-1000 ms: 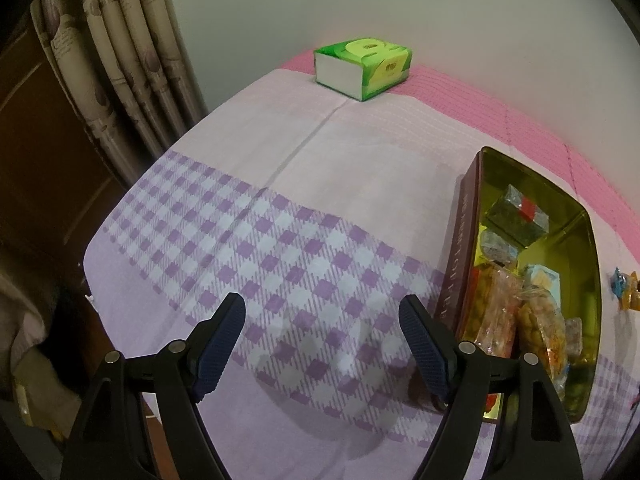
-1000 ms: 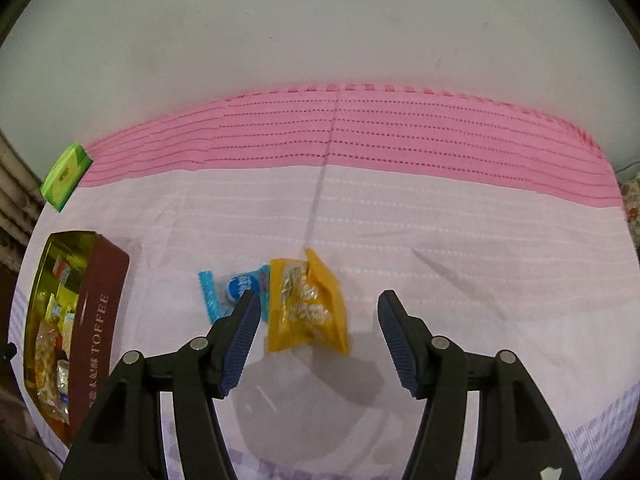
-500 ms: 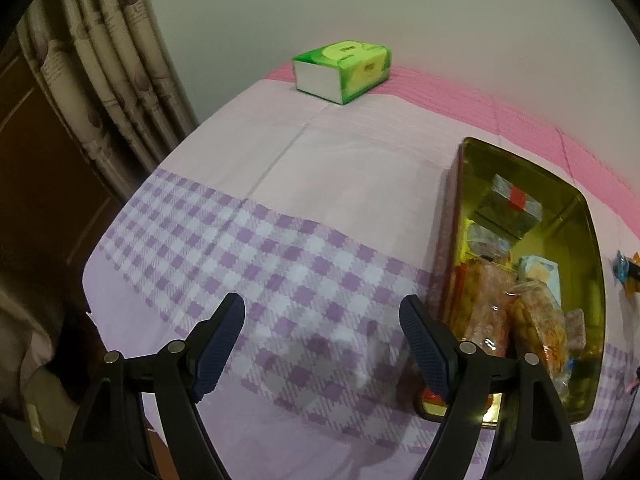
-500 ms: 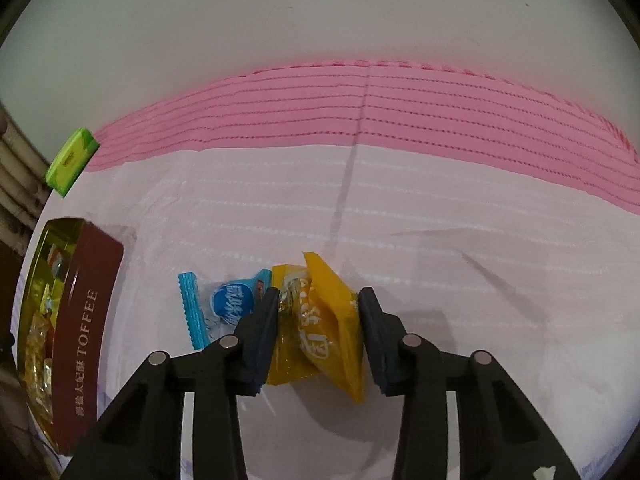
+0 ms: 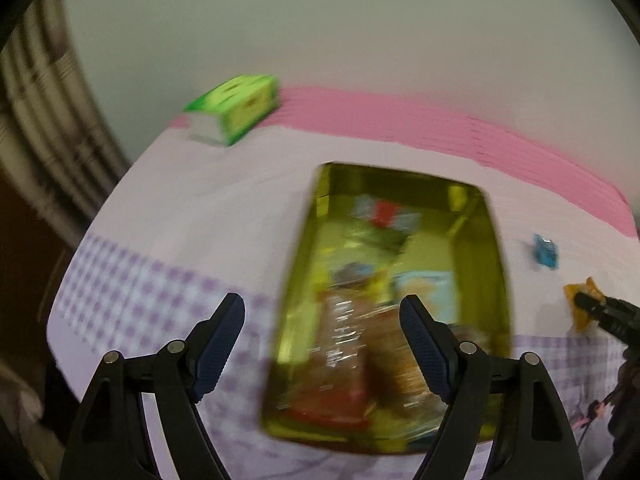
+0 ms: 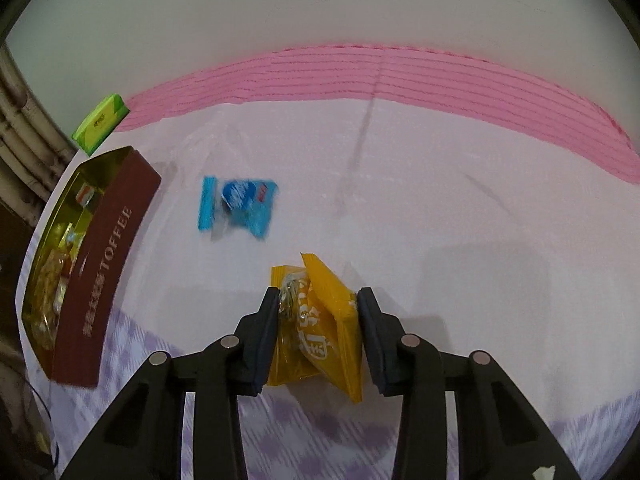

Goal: Organize snacks
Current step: 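Lift the yellow packet with the right gripper while the left grasps the blue wrapped candy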

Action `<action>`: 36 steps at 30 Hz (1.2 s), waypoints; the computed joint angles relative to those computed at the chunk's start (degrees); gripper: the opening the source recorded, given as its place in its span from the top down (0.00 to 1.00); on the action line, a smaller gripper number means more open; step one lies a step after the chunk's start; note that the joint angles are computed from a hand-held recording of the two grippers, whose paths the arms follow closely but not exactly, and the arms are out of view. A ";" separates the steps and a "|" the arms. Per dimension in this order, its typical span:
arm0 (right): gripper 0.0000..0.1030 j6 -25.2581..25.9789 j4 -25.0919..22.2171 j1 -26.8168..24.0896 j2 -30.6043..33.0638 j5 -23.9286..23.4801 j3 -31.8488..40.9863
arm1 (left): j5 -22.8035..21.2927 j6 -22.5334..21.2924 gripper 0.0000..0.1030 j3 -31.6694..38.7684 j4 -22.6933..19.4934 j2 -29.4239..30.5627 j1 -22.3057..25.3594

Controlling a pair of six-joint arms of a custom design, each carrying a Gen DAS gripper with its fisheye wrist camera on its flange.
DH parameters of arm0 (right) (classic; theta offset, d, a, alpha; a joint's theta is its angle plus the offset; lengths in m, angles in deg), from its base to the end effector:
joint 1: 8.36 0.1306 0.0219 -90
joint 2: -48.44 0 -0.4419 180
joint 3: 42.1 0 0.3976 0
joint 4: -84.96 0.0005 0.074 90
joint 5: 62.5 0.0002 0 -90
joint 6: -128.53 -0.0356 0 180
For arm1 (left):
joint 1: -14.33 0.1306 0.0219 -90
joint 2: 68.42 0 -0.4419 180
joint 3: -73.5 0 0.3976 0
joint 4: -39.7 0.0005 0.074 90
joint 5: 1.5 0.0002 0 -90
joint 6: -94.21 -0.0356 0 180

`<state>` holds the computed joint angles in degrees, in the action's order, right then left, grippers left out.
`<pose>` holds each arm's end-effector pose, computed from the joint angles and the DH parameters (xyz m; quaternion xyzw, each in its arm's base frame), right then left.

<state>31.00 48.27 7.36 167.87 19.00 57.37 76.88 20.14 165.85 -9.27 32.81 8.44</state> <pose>0.6462 0.1868 0.2884 -0.0894 0.9514 0.1272 0.2660 0.5563 -0.0507 0.4104 -0.1116 0.9498 0.0434 0.2889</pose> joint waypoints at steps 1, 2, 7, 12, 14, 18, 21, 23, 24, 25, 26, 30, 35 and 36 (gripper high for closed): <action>0.65 -0.13 0.73 -0.11 -0.86 0.65 -1.49 | 0.66 -0.54 0.22 0.88 0.05 0.61 -0.68; 0.65 0.10 1.27 -0.66 -1.88 0.66 -3.11 | 1.17 -0.97 0.22 1.78 0.02 1.24 -1.58; 0.65 -0.35 3.45 -1.86 -5.42 2.86 -8.76 | 3.99 -2.41 0.22 7.90 -1.74 5.78 -6.34; 0.65 -2.48 5.05 -4.01 -8.88 3.41 -14.35 | 7.88 -1.78 0.22 16.32 -5.00 11.65 -9.73; 0.65 -2.75 5.57 -4.88 -9.70 4.00 -15.69 | 8.48 -1.08 0.22 19.81 -6.96 14.04 -10.55; 0.65 -4.61 5.07 -7.16 -10.12 2.63 -16.39 | 11.08 1.18 0.22 26.74 -10.92 19.06 -11.13; 0.63 -4.59 6.06 -7.29 -10.19 2.39 -16.76 | 12.47 1.86 0.22 30.90 -13.42 22.40 -11.63; 0.63 -3.17 6.30 -6.89 -10.18 3.46 -16.88 | 13.16 2.22 0.23 34.94 -16.35 25.43 -12.02; 0.62 -2.76 6.54 -6.79 -10.11 3.65 -16.95 | 13.54 2.18 0.25 36.17 -16.91 26.41 -12.06; 0.62 -2.73 6.91 -6.92 -10.14 3.38 -17.11 | 13.48 2.26 0.26 37.60 -17.75 27.44 -12.26; 0.62 -2.72 6.88 -6.95 -10.08 3.27 -16.95 | 13.02 2.53 0.29 38.58 -18.41 28.24 -12.46; 0.62 -3.02 6.91 -7.15 -9.94 2.38 -16.81 | 12.39 3.24 0.38 44.13 -22.37 32.45 -12.67; 0.62 -3.75 6.90 -7.13 -10.06 1.98 -16.94 | 13.34 4.38 0.45 46.44 -23.74 34.76 -12.43; 0.61 -3.69 6.92 -7.06 -10.08 2.15 -16.97 | 12.91 4.08 0.47 46.59 -23.82 34.97 -12.54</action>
<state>27.30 55.19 0.29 157.79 21.15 40.40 89.79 24.22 212.44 -33.08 67.78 -4.10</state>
